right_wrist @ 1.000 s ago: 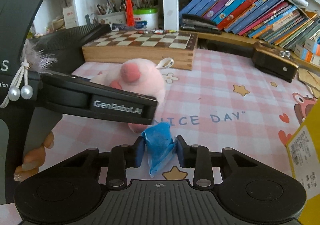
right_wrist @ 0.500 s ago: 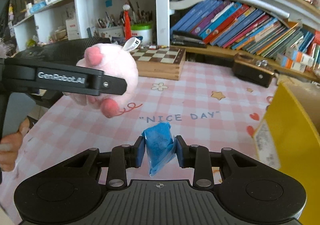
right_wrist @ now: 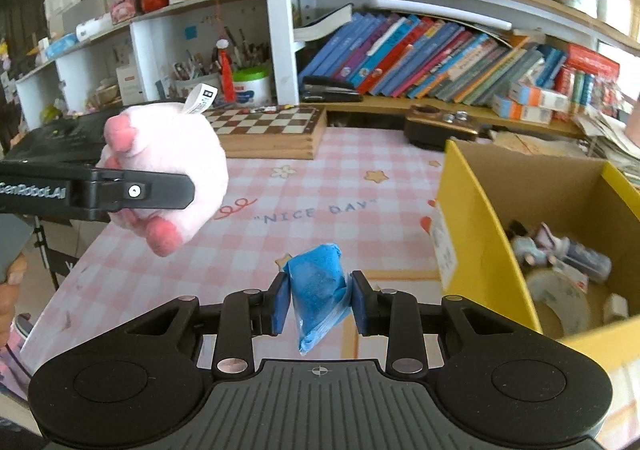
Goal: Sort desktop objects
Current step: 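Carry the plush pig and blue cloth with both tools up toward the yellow box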
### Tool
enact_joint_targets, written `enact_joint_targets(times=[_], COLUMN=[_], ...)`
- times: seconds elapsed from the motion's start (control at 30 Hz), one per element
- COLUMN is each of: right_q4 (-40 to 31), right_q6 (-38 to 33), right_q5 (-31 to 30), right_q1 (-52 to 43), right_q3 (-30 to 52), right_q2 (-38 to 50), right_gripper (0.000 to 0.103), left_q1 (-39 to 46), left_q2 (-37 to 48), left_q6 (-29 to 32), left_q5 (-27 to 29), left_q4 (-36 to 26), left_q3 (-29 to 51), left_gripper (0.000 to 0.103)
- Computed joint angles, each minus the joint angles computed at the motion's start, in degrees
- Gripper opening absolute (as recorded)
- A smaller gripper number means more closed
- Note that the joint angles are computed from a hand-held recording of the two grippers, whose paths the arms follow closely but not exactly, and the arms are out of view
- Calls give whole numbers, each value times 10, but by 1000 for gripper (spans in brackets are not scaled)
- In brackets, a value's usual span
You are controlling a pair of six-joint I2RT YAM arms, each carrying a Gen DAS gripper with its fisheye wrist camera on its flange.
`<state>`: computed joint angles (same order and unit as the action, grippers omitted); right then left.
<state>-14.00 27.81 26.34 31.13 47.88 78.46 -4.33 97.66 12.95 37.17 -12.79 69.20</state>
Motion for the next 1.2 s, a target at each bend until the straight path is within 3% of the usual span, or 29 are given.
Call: enact_joint_targets(times=[0.67, 1.2], right_q4=[-215, -404], right_q6=[224, 413], right_q5=[96, 154], right_q1=[102, 165], right_q3=[-55, -73], right_q2=[-144, -224], right_gripper=[31, 31], left_q1=[-58, -140], left_q2=[-79, -81], left_q6=[87, 102], left_q5=[60, 67], left_q4=[-128, -163], left_q3=[-62, -59], left_gripper=[89, 89])
